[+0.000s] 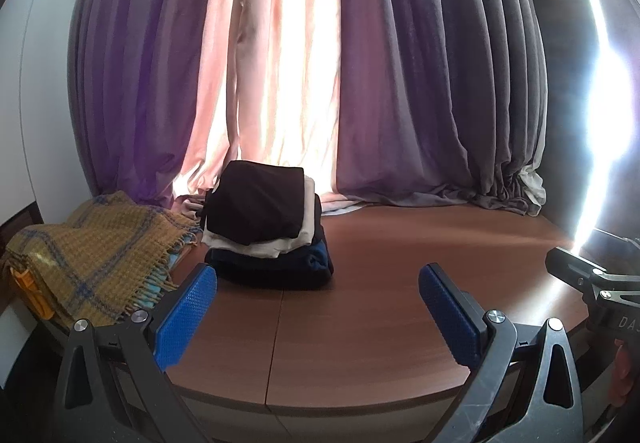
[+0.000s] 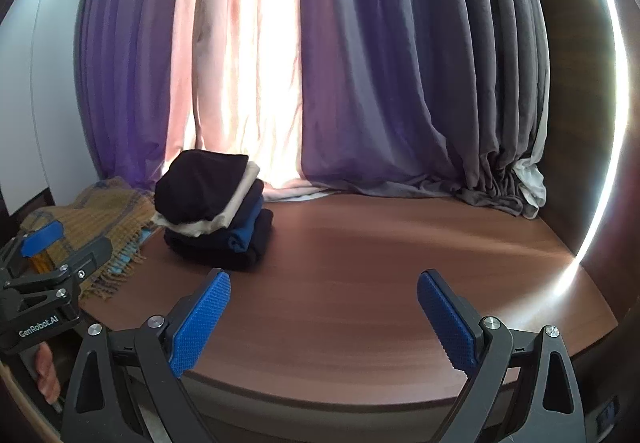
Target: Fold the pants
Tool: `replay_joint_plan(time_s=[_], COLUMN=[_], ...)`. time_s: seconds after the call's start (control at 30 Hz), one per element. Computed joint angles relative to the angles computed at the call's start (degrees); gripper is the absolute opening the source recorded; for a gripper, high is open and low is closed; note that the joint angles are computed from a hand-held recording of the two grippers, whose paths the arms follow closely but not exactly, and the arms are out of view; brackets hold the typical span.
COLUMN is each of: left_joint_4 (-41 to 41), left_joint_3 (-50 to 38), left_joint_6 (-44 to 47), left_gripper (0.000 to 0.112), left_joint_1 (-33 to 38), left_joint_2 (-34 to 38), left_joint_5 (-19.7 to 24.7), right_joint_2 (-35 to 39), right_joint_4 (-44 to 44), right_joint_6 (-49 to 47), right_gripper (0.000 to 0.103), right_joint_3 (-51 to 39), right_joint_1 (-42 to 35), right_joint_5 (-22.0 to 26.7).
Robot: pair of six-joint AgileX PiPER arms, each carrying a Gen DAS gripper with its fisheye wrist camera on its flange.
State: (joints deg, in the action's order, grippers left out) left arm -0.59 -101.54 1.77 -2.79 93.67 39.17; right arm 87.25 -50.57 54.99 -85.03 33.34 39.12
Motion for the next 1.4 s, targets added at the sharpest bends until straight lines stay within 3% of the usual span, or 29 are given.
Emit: replay_joint_plan(time_s=[0.47,1.4], left_joint_4=[4.05,11.15], left_joint_3=[4.94,7.16], left_joint_6=[-4.00,-9.83], left_gripper=[0.103,0.103], left_joint_1=[-2.34,-6.71], left_joint_2=[-5.08,-7.42], left_joint_5=[0.58,0.47], right_joint_2=[-5.92,-9.23], right_joint_4=[-5.29,-6.62], right_joint_6=[4.84,6.22], right_gripper=[0.096,0.096], right_joint_3=[7.04,10.26], right_joint_1=[3.30,4.37], right_joint_5=[0.80,1.59])
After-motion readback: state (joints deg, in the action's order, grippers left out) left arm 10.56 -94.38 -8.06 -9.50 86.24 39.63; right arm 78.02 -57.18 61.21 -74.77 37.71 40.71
